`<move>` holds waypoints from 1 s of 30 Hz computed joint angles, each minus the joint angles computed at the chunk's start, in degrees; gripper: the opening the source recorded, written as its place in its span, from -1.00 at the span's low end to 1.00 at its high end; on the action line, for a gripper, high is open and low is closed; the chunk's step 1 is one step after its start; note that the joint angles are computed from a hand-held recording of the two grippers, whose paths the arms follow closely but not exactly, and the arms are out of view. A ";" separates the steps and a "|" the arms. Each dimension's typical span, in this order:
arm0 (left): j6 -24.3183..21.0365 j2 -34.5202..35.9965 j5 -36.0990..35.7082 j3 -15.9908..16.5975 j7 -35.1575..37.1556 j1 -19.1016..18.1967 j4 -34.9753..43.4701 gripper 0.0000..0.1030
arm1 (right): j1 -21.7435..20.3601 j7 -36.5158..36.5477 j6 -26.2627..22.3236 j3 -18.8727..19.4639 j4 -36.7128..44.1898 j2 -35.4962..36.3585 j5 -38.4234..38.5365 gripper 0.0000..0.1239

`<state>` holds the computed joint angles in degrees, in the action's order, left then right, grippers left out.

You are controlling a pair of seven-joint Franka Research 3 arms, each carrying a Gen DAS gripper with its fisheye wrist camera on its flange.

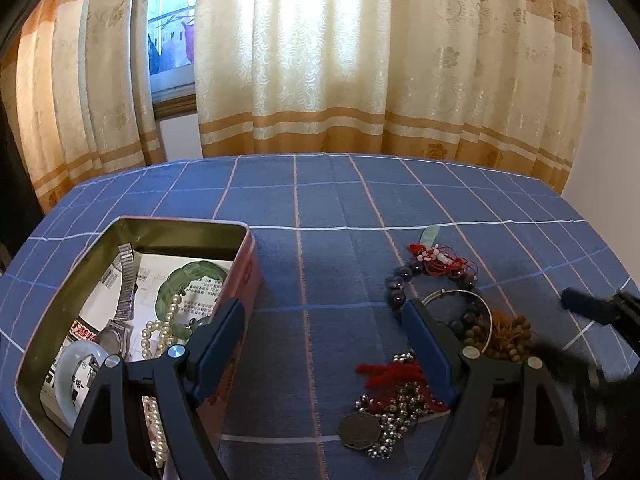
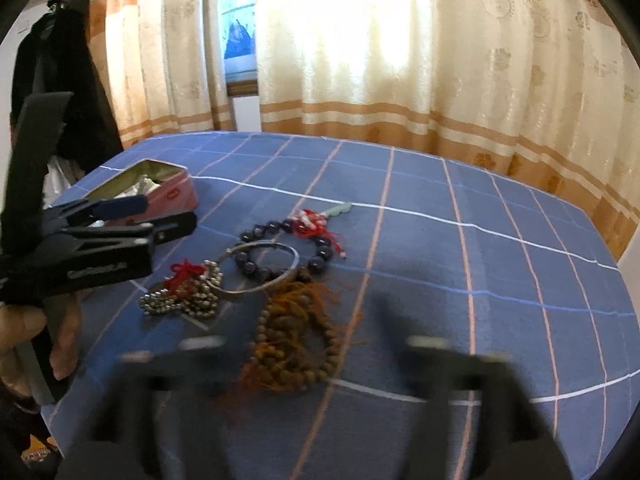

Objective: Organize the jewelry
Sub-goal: 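Grasp the brown wooden bead strand with the right tool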

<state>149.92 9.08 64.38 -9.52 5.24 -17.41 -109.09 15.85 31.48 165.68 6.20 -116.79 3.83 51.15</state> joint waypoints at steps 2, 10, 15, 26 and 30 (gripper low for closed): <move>0.25 0.09 -0.31 -0.05 0.30 0.03 0.02 0.57 | 0.58 2.16 -0.18 -0.12 0.02 0.37 -3.73 -0.18; 1.84 -0.31 0.98 0.15 -0.27 0.10 -0.56 0.57 | -1.14 6.36 -3.53 0.39 1.51 1.49 -6.63 -0.76; 2.67 -0.12 3.77 -0.14 0.24 -0.35 -0.16 0.57 | -0.17 10.13 8.81 -0.79 -0.59 1.54 -8.87 -0.76; 5.26 8.57 -13.54 -1.24 27.19 -2.88 9.12 0.57 | -3.74 16.60 13.66 1.71 -0.50 2.78 -16.51 -0.76; 1.63 9.96 -18.77 0.14 30.28 -4.29 11.24 0.57 | -4.44 13.40 12.56 2.47 -0.17 2.75 -13.29 -0.76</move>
